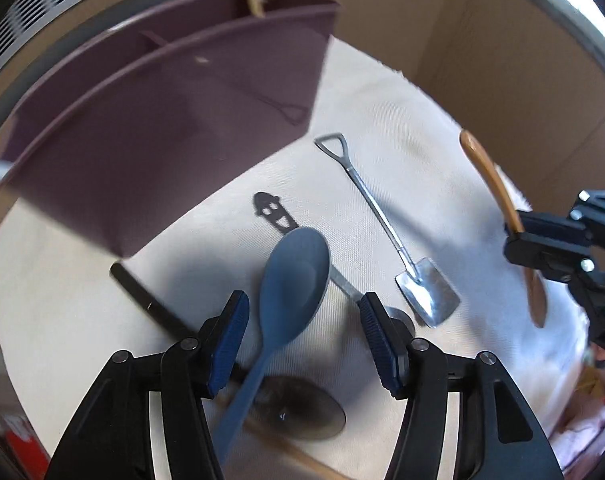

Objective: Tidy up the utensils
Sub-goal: 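Lift both spoons over the maroon caddy and open both grippers to drop them in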

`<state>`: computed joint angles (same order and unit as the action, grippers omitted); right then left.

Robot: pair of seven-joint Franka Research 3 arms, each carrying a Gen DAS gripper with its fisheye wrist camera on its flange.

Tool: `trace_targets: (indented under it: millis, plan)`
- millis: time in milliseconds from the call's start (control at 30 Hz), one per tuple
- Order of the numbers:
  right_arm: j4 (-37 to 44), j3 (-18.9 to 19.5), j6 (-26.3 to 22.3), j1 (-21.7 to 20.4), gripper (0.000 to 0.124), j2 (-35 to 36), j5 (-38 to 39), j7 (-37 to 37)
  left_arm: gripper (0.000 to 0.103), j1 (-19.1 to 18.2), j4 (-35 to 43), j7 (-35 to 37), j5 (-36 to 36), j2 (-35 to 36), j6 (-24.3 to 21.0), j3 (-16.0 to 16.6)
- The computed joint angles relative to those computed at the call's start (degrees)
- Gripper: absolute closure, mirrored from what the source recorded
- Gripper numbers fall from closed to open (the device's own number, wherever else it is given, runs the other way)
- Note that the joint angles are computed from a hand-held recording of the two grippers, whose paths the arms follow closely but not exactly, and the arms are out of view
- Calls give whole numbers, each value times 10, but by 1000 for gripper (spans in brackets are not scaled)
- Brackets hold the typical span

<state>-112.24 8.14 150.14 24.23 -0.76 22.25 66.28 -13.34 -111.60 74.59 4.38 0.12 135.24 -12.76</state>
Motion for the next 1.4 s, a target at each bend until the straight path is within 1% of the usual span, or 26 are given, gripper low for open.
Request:
trace_targets:
  millis: [33, 100, 133, 167, 200, 267, 400, 467, 533, 600, 633, 667, 700, 767, 800, 833, 867, 933, 1000, 1033, 1067, 1133, 1200, 1267, 1333, 1400]
  plan:
    - [1, 0, -2, 0, 115, 1, 2, -1, 44, 0, 2, 3, 1, 3, 6, 0]
    - [5, -1, -9, -1, 115, 4, 14, -5, 44, -1, 18, -10, 10, 15, -1, -1]
    - [9, -2, -16, -2, 115, 6, 24, -10, 49, 0, 18, -18, 9, 17, 3, 0]
    - [11, -2, -19, -2, 115, 7, 31, -12, 56, 1, 13, -25, 1, 16, 17, 0]
    - [13, -3, -25, -3, 115, 7, 44, -18, 64, 2, 11, -31, 0, 16, 19, 0]
    - [15, -4, -34, -5, 115, 6, 70, -31, 65, 1, -13, -72, 28, -1, 47, 1]
    - [15, -3, -23, -5, 115, 4, 77, -29, 65, 5, -112, -181, 61, -90, 152, -2]
    - [16, -2, -13, -4, 115, 0, 93, -38, 65, 14, -148, -242, 90, -132, 191, -8]
    - [22, -1, 7, -1, 115, -8, 126, -65, 65, 35, -176, -318, 134, -181, 224, -24]
    - [39, 0, 35, 5, 115, -15, 163, -101, 66, 53, -180, -365, 169, -211, 240, -38]
    - [56, 1, 54, 9, 115, -16, 181, -119, 66, 72, -174, -400, 201, -229, 253, -55]
    - [71, 3, 71, 12, 115, -15, 184, -126, 67, 85, -165, -416, 225, -239, 261, -62]
    - [94, 6, 99, 16, 115, -10, 181, -131, 67, 101, -154, -433, 251, -246, 270, -72]
    - [136, 11, 143, 23, 115, 5, 174, -137, 68, 143, -122, -466, 310, -262, 297, -93]
    - [166, 13, 153, 25, 115, 19, 169, -136, 68, 161, -106, -477, 335, -264, 304, -103]
    - [193, 15, 155, 25, 115, 32, 166, -135, 68, 193, -81, -495, 371, -269, 306, -121]
    - [220, 17, 154, 25, 115, 46, 166, -136, 69, 205, -65, -501, 389, -270, 303, -125]
    - [266, 27, 169, 23, 115, 75, 176, -148, 69, 226, -23, -516, 422, -248, 306, -137]
    - [310, 37, 187, 23, 115, 109, 175, -156, 69, 221, 1, -516, 435, -228, 302, -128]
    - [323, 37, 191, 26, 115, 121, 161, -146, 69, 220, 15, -516, 443, -216, 297, -124]
    - [339, 34, 192, 31, 115, 138, 140, -128, 69, 211, 21, -510, 442, -210, 292, -113]
    - [365, 31, 188, 36, 115, 167, 105, -102, 69, 204, 30, -515, 451, -191, 294, -98]
    - [375, 28, 194, 38, 115, 187, 77, -82, 69, 204, 39, -531, 473, -168, 298, -91]
    - [388, 26, 189, 39, 115, 209, 53, -62, 69, 200, 35, -552, 492, -156, 303, -80]
    - [399, 25, 187, 39, 115, 231, 36, -46, 69, 186, 33, -555, 488, -135, 311, -62]
    - [416, 21, 172, 41, 115, 255, 16, -30, 69, 172, 32, -547, 479, -116, 315, -43]
